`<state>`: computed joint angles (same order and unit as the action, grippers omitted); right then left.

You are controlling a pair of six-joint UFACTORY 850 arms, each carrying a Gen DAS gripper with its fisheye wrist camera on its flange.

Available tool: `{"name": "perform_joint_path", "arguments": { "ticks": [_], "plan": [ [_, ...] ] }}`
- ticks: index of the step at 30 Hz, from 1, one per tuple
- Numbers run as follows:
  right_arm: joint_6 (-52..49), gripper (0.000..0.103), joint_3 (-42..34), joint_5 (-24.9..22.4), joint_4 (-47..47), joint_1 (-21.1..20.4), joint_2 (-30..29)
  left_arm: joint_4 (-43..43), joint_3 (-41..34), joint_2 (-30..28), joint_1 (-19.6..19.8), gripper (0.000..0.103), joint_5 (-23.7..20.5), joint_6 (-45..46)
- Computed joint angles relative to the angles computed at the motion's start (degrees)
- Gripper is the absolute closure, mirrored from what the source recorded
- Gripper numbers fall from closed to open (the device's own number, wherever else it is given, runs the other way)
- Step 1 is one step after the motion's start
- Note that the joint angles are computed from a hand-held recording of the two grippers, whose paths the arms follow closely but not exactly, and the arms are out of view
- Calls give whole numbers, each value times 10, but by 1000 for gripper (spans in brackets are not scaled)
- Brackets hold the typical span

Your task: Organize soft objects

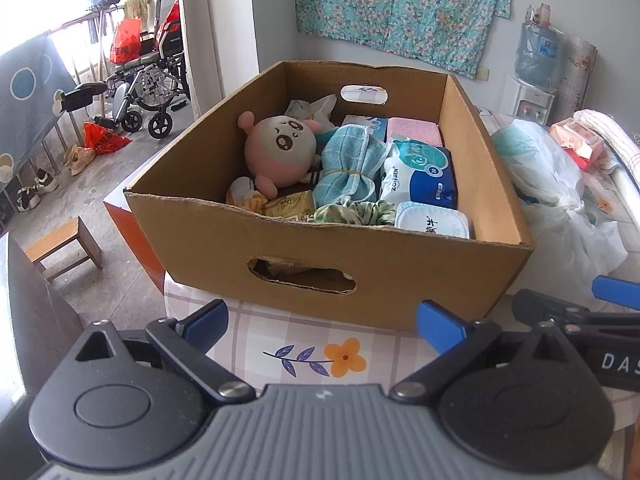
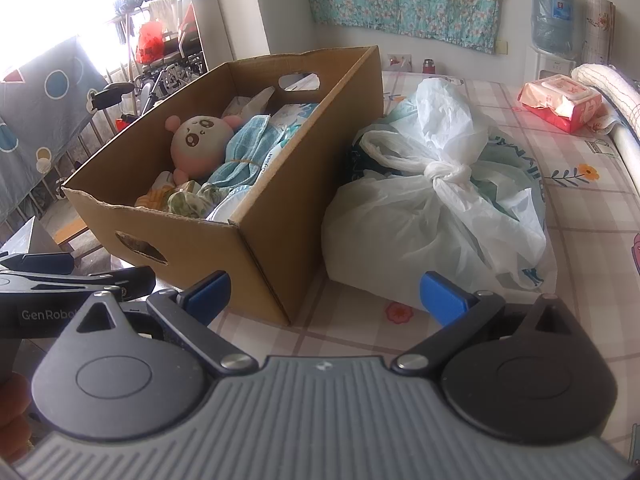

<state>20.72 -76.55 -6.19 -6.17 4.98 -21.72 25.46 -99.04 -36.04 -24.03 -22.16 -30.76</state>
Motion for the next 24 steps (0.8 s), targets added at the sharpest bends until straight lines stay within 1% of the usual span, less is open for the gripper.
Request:
{"name": "perform_joint_path", "arguments": {
  "ticks": [24],
  "plan": [
    [-26,2,-6,-2,21,-1,-5,-1,0,0,1,2,0,0]
  ]
}}
